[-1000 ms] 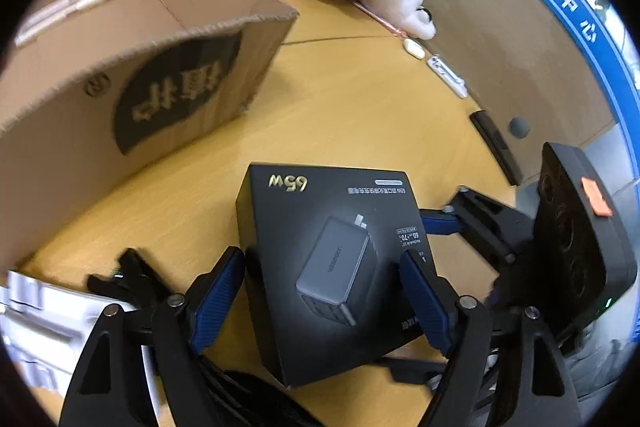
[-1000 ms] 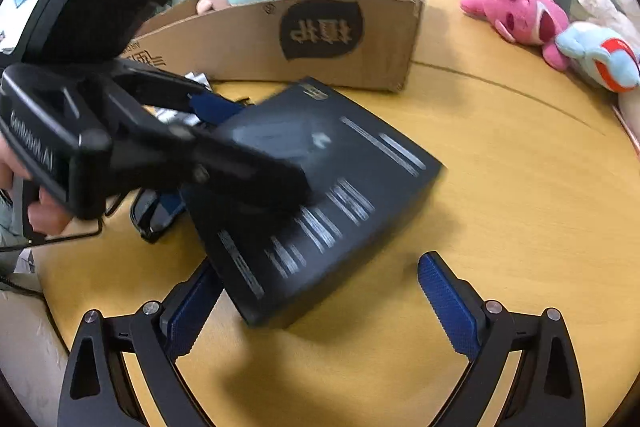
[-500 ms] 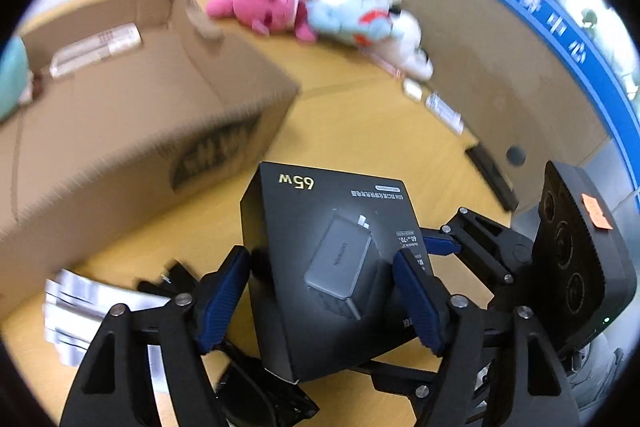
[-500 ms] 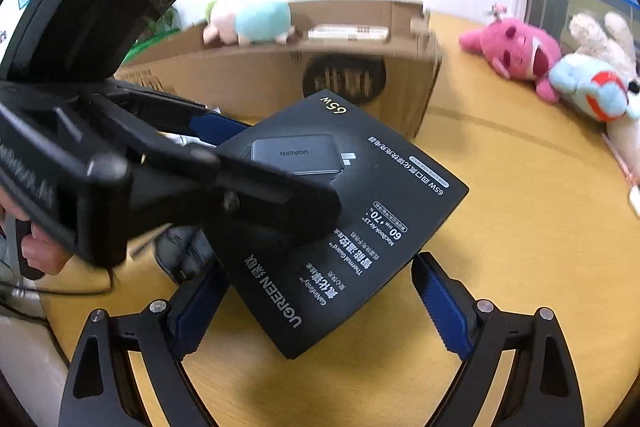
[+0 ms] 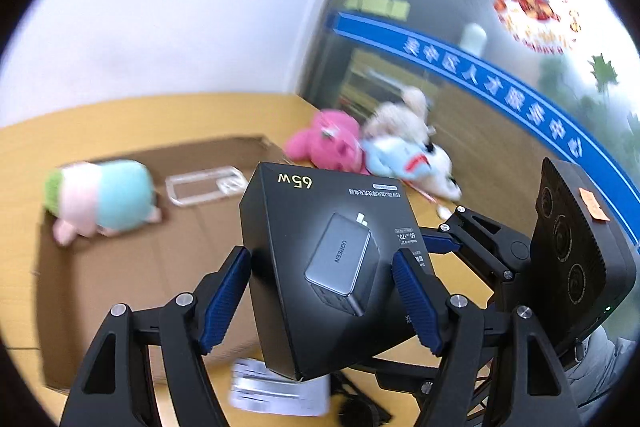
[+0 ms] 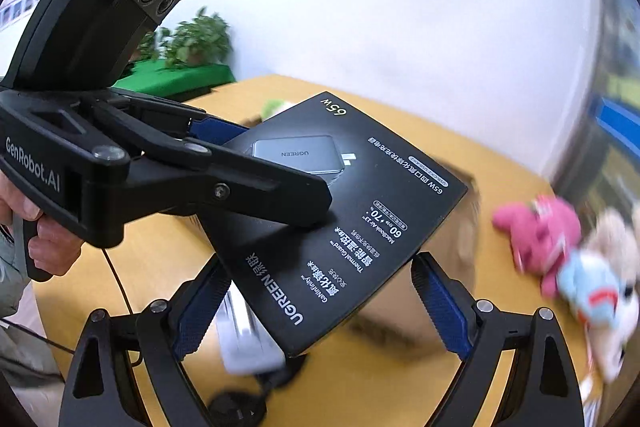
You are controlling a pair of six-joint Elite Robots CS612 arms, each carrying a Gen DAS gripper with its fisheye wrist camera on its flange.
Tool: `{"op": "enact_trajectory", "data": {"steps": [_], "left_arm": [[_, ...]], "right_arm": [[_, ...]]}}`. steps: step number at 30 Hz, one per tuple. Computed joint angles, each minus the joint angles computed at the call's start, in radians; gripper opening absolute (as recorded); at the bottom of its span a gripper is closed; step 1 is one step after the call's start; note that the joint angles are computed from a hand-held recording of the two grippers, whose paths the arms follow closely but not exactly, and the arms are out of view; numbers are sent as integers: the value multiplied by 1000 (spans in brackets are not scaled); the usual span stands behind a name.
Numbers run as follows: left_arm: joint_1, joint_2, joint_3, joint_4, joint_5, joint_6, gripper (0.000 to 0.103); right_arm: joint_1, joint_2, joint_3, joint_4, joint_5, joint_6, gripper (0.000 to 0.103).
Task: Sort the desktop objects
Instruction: 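Lift the charger box with both tools and carry it over the cardboard box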
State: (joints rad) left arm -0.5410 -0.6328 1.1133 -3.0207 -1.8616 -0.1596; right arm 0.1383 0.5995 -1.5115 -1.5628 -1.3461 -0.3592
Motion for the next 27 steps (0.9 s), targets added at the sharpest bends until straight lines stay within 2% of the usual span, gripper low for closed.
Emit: {"op": "enact_trajectory", "data": {"steps": [2,7,12,18,27], "left_arm": [[14,-8,4,-16,25,-12,73],[47,-10,-14,-9,79,-22,73],[72,6,-46,9,120,-42,73],[99,47,-99,87,125,-67,73],[124,147,-255,276,112,-112,73]], "right_arm": [[16,-29,48,-32,16,-22,91],[36,-102,183,-79,109,-40,91],[61,-179,342,-126,138,-68,91],[73,-249,514,-146,174,-89,91],[74,-348,776,-103,204,-112,91]]}}
